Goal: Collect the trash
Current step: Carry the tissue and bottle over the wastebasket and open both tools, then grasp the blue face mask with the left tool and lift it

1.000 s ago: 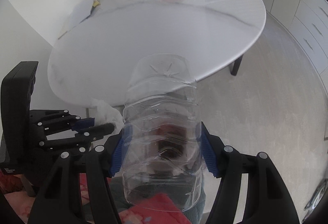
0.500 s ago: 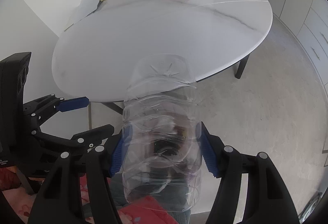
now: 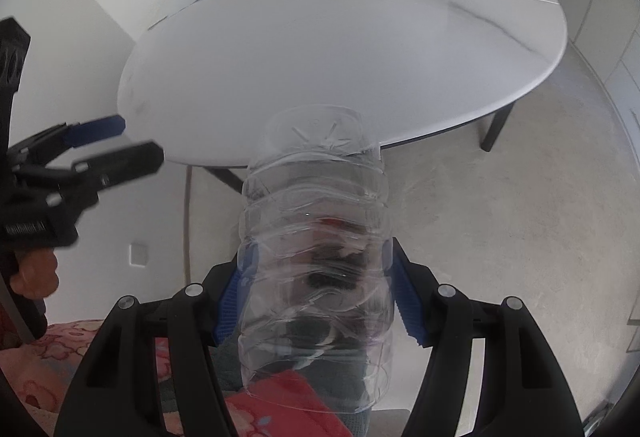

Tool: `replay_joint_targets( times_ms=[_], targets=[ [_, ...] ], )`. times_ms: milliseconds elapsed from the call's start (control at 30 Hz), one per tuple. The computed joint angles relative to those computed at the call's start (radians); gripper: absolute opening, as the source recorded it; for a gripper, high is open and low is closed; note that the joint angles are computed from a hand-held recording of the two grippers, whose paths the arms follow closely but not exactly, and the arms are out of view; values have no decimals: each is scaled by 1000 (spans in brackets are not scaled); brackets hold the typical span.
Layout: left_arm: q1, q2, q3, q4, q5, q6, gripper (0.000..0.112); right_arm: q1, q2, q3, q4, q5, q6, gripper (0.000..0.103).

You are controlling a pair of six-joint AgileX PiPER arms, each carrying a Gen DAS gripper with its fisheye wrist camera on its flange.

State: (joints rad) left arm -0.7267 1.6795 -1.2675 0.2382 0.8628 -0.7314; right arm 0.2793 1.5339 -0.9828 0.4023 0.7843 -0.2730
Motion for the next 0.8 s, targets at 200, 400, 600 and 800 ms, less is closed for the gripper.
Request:
replay_joint_targets(
  times_ms=[200, 400, 600, 800],
  targets=[
    [28, -22, 15, 19, -1, -37, 91, 65, 18, -26, -95, -47, 110, 96],
    [51, -32, 9, 14, -7, -2, 91, 48, -5, -63, -158, -34, 205, 100],
    [92, -34, -20, -12, -10, 76, 91, 37, -18, -111, -212, -24, 307, 100],
    [149, -17, -80, -59, -28, 202, 92, 59, -17, -185, -294, -17, 410, 100]
  ],
)
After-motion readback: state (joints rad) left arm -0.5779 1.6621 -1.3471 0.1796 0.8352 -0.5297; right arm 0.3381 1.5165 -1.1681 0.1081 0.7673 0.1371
